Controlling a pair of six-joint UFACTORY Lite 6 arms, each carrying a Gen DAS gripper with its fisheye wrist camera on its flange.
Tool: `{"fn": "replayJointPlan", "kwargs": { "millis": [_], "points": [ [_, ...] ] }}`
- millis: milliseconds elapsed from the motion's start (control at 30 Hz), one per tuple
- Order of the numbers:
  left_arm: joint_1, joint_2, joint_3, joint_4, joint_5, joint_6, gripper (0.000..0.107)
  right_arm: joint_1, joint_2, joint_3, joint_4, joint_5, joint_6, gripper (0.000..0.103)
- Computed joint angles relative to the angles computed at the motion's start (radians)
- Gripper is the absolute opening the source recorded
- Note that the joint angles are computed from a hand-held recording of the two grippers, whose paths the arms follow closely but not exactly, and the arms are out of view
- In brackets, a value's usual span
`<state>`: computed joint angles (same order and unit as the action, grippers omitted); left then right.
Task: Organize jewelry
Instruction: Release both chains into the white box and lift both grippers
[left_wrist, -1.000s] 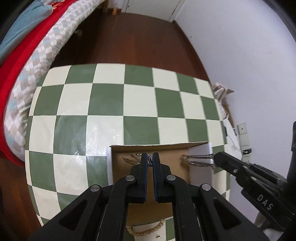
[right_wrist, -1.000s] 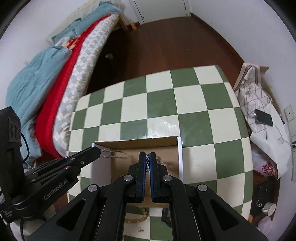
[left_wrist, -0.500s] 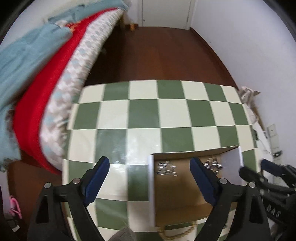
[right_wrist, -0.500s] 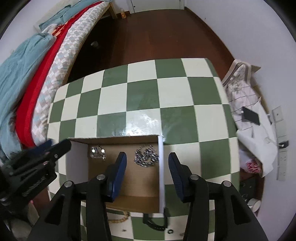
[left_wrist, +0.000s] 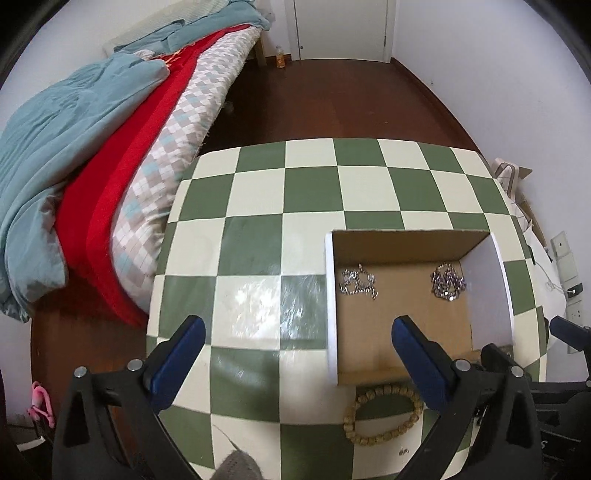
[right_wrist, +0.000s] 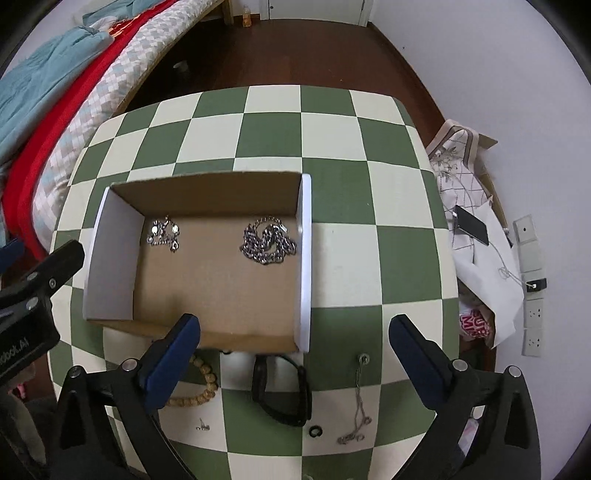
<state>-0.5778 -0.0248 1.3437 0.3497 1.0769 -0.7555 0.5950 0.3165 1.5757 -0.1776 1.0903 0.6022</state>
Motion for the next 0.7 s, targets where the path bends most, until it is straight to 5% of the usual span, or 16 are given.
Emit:
{"fn": "replayJointPlan", "kwargs": {
  "millis": [300, 700],
  "points": [
    [-0.113, -0.146, -0.028, 0.067, 0.106, -0.106, 0.103, 0.063, -0.152, -0.075, -0.061, 0.017, 0.103, 0.103],
    [-0.426, -0.318, 0.032, 0.223, 0.383, -0.308, 0.103, 0.26, -0.338, -0.012, -0.238, 0.208, 0.276, 0.103]
  ]
}}
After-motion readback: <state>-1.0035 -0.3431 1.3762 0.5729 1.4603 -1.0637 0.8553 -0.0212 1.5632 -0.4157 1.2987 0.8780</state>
